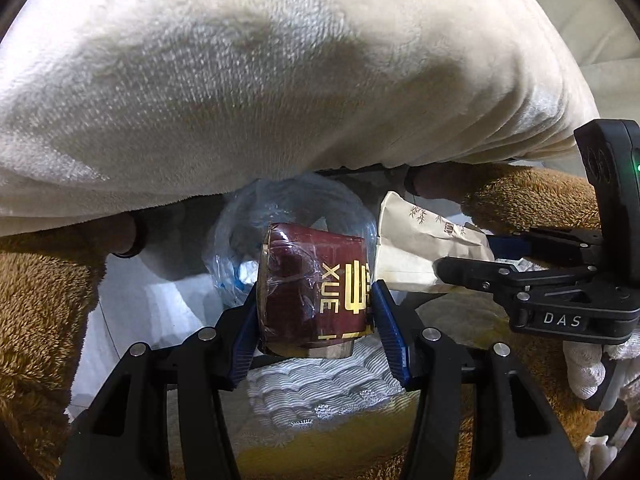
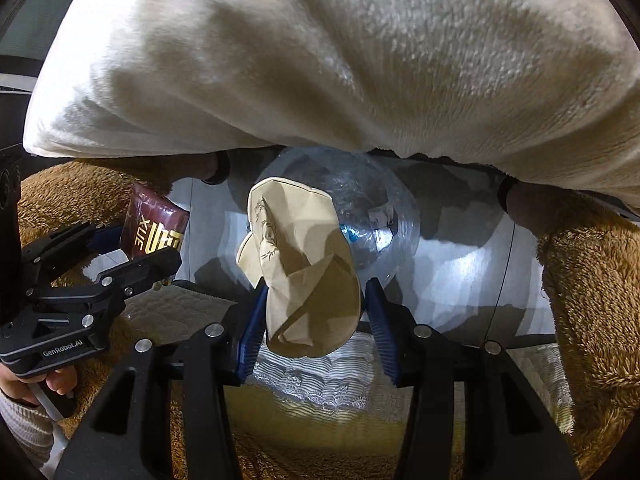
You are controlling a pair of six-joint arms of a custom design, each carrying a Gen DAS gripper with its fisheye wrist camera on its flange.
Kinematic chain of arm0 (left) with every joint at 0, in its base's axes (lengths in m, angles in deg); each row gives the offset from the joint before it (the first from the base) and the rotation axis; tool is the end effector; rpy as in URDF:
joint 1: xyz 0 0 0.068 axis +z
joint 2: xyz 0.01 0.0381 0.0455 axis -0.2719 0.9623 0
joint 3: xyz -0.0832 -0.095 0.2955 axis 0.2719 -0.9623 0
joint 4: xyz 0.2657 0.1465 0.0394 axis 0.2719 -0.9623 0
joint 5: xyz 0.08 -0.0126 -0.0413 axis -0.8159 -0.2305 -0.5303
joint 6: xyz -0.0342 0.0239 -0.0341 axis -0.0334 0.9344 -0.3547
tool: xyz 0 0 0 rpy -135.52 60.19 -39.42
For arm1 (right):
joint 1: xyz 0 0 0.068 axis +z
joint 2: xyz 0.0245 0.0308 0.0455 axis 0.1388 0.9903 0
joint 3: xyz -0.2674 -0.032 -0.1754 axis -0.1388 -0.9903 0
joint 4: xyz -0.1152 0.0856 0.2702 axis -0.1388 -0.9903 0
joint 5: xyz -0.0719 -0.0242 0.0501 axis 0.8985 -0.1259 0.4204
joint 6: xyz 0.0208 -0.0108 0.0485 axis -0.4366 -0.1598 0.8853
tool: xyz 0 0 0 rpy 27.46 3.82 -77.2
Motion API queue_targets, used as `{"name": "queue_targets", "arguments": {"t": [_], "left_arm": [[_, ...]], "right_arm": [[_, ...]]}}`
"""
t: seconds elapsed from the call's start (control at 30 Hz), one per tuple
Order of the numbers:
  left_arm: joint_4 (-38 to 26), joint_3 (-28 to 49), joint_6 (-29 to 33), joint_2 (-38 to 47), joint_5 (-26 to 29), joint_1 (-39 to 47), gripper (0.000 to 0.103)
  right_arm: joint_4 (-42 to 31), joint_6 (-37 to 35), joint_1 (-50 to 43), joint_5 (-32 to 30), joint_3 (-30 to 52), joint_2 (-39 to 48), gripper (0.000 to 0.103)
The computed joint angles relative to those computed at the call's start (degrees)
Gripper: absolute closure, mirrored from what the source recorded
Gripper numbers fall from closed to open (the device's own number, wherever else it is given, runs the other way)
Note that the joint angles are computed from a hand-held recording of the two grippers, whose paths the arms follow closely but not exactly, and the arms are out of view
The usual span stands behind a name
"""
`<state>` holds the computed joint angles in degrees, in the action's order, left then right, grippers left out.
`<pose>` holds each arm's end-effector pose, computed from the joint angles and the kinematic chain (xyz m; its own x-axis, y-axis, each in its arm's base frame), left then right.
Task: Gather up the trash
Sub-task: 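Carry the paper bag and brown box down over the plastic bag bin, then open both grippers to drop the paper bag and box into the bin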
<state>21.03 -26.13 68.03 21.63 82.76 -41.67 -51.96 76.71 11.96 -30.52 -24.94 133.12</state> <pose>0.2366 -0.1268 0.1274 -0.9553 0.2926 -0.0428 0.2911 0.9050 -0.3103 0.2767 0.0301 0.1125 -0.9939 -0.0067 0.1098 0.0266 0.9538 0.2992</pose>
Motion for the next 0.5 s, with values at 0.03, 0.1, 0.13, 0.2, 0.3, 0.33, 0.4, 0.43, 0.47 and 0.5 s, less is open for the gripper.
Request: {"name": "queue_targets", "arguments": {"t": [0.03, 0.1, 0.13, 0.2, 0.3, 0.33, 0.4, 0.43, 0.47, 0.5], "left_arm": [[0.01, 0.07, -0.04, 0.47, 0.04, -0.11, 0.051], [-0.54, 0.14, 0.7, 0.89, 0.35, 0.67, 0.051], [-0.56, 0.26, 0.62, 1.19, 0.38, 0.5, 0.051], [-0.39, 0.18, 0.65, 1.44, 0.02, 0.09, 0.051], [-0.09, -0.36, 1.02, 1.64, 0.37, 0.8, 0.051], [-0.07, -0.63, 0.95, 1.49, 0.52, 0.9, 0.051], [-0.2, -0.51, 0.76, 1.51, 0.36, 0.79, 0.05], [-0.3, -0.49, 0.75, 1.37, 0.17, 0.8, 0.05], [-0.48, -0.39, 0.8, 1.29, -0.14, 0.8, 0.05], [-0.47, -0.44, 0.73, 1.29, -0.4, 0.91, 0.045]], "right_arm": [[-0.11, -0.05, -0.07, -0.06, 0.22, 0.57, 0.055], [-0.51, 0.0, 0.19, -0.04, 0.79, 1.34, 0.055], [-0.5, 0.17, 0.34, -0.03, 0.93, 1.69, 0.055], [-0.49, 0.14, 0.47, 0.02, 1.18, 2.43, 0.054], [-0.35, 0.66, 0.32, 0.1, 1.2, 3.23, 0.054], [-0.67, 0.65, 0.2, 0.08, 1.07, 3.02, 0.054], [-0.84, 0.88, 0.07, 0.08, 1.04, 2.95, 0.053], [-1.19, 1.43, 0.27, -0.27, 1.41, 2.79, 0.053], [-1.22, 1.71, 0.22, -0.59, 1.58, 2.78, 0.052], [-1.2, 1.87, 0.1, -0.68, 1.67, 2.72, 0.048]]}}
